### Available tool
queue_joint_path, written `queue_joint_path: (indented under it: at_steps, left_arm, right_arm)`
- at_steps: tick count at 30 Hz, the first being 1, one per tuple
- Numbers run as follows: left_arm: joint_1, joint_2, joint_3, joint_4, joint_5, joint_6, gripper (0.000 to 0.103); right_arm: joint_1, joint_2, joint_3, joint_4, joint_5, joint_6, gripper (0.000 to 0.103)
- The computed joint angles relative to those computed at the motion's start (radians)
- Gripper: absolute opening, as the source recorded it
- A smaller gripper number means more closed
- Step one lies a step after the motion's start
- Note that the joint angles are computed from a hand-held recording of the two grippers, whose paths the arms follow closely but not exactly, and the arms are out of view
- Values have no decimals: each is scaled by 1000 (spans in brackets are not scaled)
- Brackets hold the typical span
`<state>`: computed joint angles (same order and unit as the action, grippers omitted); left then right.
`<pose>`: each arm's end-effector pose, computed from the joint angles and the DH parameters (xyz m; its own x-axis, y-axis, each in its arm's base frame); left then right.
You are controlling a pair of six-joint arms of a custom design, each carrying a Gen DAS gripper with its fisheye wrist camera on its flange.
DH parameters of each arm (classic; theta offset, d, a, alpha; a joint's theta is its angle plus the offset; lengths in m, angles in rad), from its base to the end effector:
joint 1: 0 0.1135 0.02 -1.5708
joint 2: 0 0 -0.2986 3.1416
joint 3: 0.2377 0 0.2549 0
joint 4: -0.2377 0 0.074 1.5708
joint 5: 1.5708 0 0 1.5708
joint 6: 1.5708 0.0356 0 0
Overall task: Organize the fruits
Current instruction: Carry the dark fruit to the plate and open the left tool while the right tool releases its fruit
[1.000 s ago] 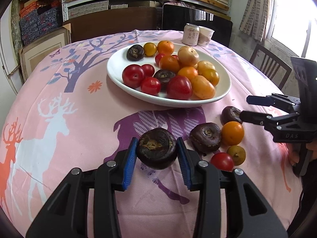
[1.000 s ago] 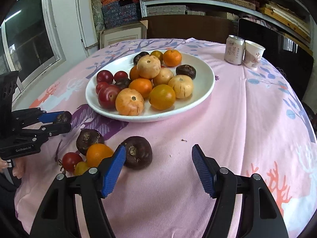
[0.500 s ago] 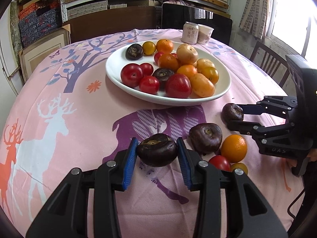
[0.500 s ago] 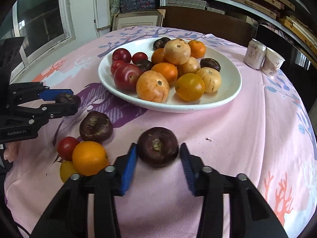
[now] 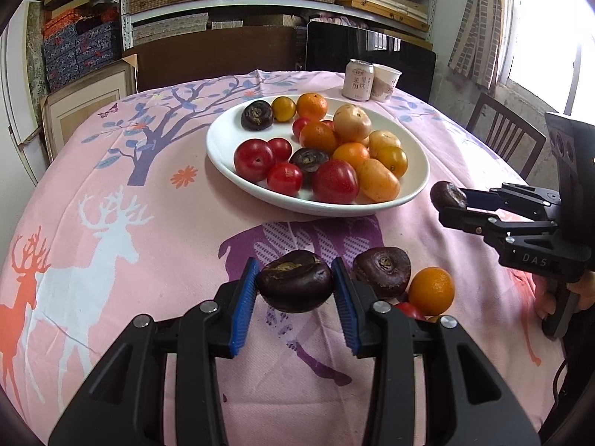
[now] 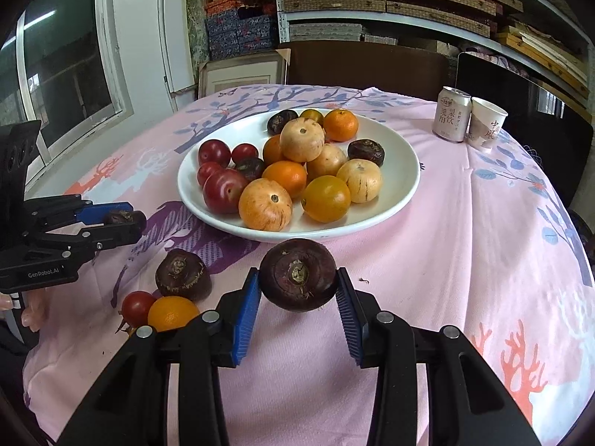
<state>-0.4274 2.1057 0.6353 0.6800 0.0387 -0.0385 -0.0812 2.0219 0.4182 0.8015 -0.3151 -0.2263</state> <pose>0.3033 -0.1396 0.0521 -0.6631 0.2598 -0.7020 0.4138 0.9087 -0.0546 0.2770 -0.0115 0.0551 -0.6674 -0.1597 -0.7274 -0.2948 0.9536 0.0611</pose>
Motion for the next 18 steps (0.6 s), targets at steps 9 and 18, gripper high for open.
queue_joint_path:
  at_steps: [9, 18]
  left_arm:
    - [-2, 0, 2, -3, 0, 4, 39]
    - [-2, 1, 3, -4, 1, 3, 39]
  right_arm:
    - [-38, -8, -2, 27, -24, 46, 41]
    - [-49, -6, 0, 27, -32, 59, 41]
